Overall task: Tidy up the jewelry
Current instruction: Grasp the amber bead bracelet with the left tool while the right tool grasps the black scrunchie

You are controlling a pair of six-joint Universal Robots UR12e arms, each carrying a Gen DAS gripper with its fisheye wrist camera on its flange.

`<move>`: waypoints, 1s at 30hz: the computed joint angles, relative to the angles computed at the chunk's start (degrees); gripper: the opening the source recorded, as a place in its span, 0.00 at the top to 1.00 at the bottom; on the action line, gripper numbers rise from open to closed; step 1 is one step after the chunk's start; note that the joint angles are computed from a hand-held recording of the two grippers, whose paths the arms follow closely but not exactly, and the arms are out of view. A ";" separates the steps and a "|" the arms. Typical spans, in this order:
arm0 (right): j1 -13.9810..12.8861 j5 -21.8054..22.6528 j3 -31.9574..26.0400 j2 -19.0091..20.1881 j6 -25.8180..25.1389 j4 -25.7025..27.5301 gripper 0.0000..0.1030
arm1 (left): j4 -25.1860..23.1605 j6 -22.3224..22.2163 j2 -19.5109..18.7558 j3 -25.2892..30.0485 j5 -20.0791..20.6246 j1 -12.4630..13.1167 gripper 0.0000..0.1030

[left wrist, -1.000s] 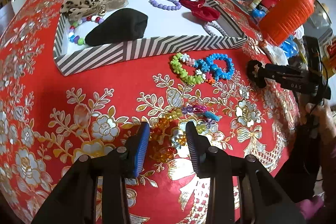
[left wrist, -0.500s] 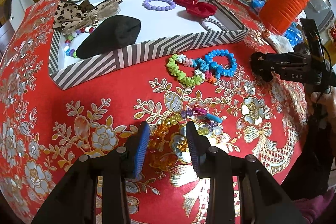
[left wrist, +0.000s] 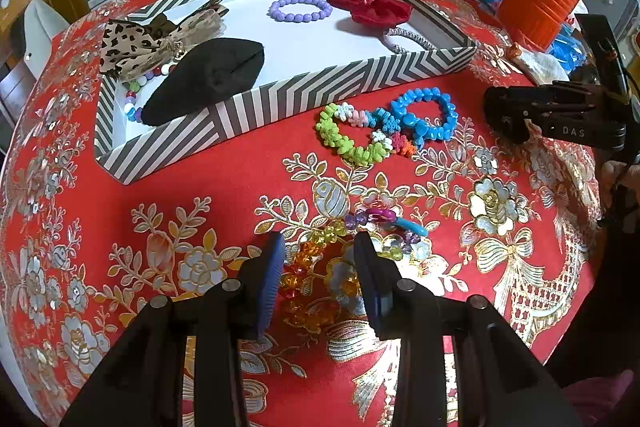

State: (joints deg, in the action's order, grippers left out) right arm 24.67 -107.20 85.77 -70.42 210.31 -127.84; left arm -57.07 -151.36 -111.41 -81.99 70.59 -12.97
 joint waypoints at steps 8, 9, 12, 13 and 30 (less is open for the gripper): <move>0.20 0.24 0.20 0.00 -1.11 -1.13 0.82 | -0.52 -0.15 -0.18 0.26 -0.87 0.21 0.65; 0.19 0.35 0.28 -0.04 -1.14 -1.25 0.83 | -0.58 -0.15 -0.19 0.29 -1.00 0.26 0.65; 0.14 0.62 0.41 -0.11 -1.14 -1.51 0.85 | -0.42 -0.37 -0.22 0.25 -1.45 0.38 0.66; 0.10 0.81 0.48 -0.16 -1.12 -1.68 0.86 | -0.06 -0.44 -0.19 0.13 -1.34 0.36 0.68; 0.18 2.62 1.59 -1.27 -1.53 -5.77 0.91 | -4.52 -1.84 -0.16 1.34 -7.40 1.93 0.90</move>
